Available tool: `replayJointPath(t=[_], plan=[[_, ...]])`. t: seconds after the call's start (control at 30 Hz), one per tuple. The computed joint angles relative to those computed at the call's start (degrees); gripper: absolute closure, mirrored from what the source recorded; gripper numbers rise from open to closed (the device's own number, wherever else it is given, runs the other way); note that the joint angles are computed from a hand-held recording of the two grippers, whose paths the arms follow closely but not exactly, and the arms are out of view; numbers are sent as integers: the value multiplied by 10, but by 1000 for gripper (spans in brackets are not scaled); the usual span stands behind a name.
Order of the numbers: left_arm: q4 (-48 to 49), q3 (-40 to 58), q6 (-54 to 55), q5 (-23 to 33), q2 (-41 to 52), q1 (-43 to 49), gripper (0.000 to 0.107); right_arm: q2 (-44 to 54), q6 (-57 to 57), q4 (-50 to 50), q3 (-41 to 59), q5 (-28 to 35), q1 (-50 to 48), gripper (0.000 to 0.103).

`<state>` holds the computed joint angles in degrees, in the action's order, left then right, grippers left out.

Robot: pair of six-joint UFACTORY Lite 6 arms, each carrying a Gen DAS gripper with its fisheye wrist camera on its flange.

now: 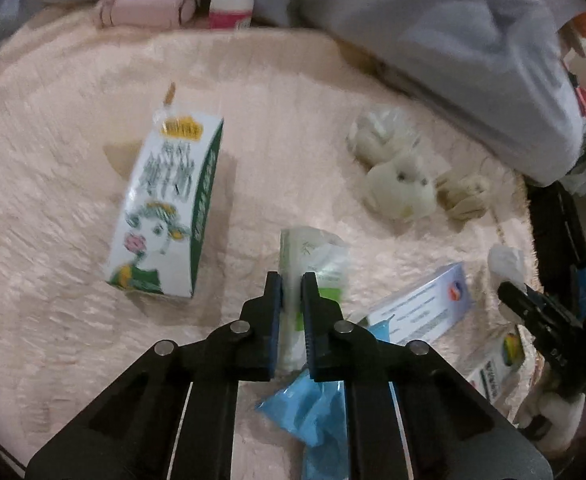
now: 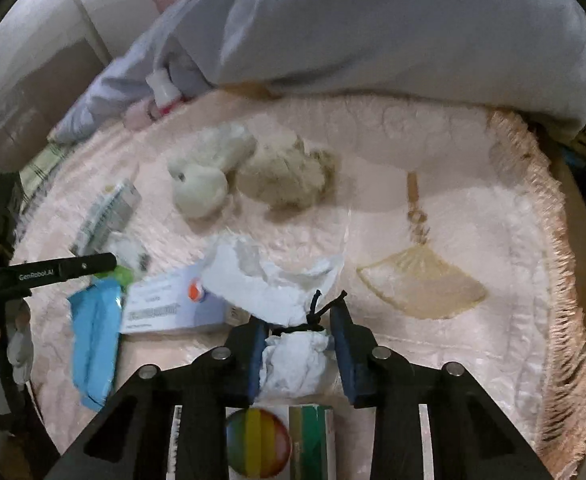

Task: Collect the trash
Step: 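Carry the tissue and clear bag over the bucket and open both tools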

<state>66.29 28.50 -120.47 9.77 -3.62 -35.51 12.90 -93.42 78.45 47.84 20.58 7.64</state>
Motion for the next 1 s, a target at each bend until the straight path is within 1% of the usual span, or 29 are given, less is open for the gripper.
replayJointPath(t=[0.07,0.17,0.23,0.3,0.4,0.63,0.87,1.0], plan=[[-55,-6,46,26,-41,-16,100,-39,-20,17,-20,16,-11,75],[-123,-6,103,74,-106,-41,100,-97,1,-7,-44,42,-26,75],[-143,-2,120,109,-143,-61,100,-146,24,-33,-66,62,-36,75],[-142,21,114,144,-150,-88,100,-188,45,-56,-84,80,-48,75],[-158,45,118,178,-164,-122,100,-247,76,-90,-107,108,-69,75],[-136,136,70,234,-105,-225,100,-359,87,-140,-168,183,-155,75],[-135,250,90,285,-46,-284,100,-402,59,-172,-188,259,-271,75],[-138,313,106,298,-3,-305,100,-418,36,-187,-181,325,-359,75]])
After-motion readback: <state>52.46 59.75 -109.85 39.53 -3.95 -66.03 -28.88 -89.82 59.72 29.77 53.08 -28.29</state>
